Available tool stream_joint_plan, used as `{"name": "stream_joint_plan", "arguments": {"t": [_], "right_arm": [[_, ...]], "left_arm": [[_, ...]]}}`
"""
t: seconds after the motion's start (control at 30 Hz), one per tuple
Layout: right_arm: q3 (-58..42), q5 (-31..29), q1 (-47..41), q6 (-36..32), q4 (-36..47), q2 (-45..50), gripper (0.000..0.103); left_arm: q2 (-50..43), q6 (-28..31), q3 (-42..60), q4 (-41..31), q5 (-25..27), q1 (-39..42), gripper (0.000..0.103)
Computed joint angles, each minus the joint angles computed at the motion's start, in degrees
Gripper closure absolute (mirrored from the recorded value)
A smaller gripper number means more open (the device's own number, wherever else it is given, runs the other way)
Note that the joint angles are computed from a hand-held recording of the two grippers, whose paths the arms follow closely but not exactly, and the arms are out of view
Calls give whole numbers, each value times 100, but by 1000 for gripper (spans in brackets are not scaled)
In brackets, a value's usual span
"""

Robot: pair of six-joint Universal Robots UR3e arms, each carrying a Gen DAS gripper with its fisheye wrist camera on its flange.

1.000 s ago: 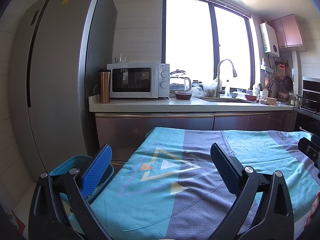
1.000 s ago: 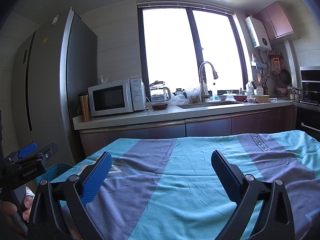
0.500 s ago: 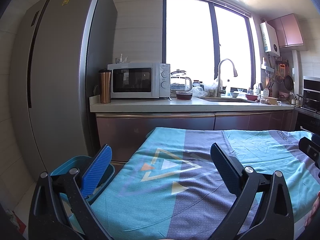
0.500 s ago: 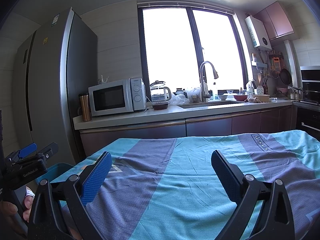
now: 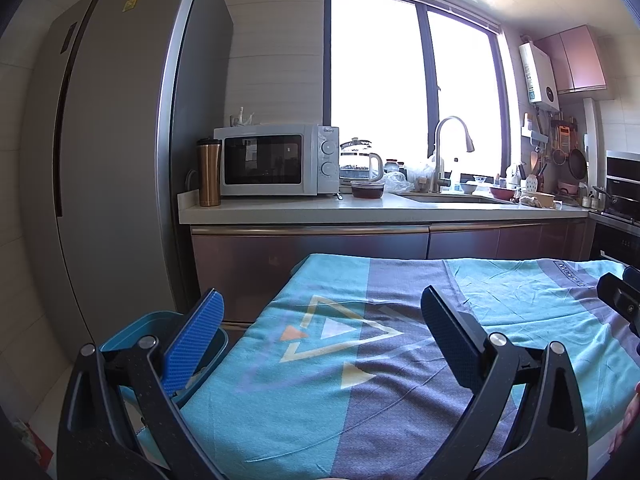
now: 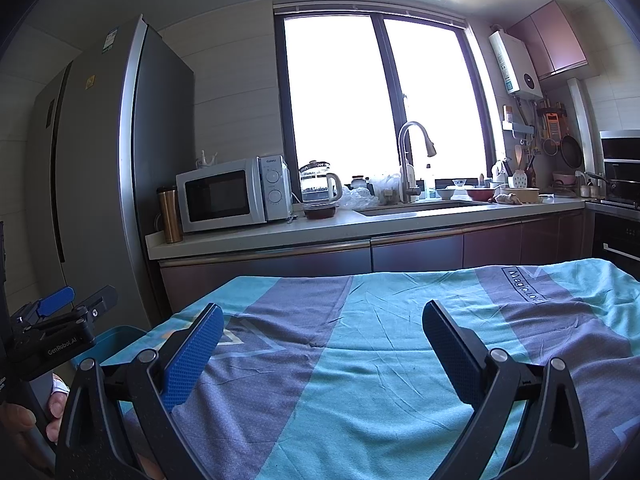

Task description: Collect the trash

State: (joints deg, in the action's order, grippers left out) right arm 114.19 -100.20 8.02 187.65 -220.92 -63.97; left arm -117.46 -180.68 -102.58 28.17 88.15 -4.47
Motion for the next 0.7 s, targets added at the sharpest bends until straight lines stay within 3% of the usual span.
{"name": "stream_joint_plan", "arguments": {"t": [0.7], "right_arm": [[10, 14, -22, 12, -65, 51, 7]], "left_arm": [[-34, 3, 32, -9, 18, -25, 6]]}}
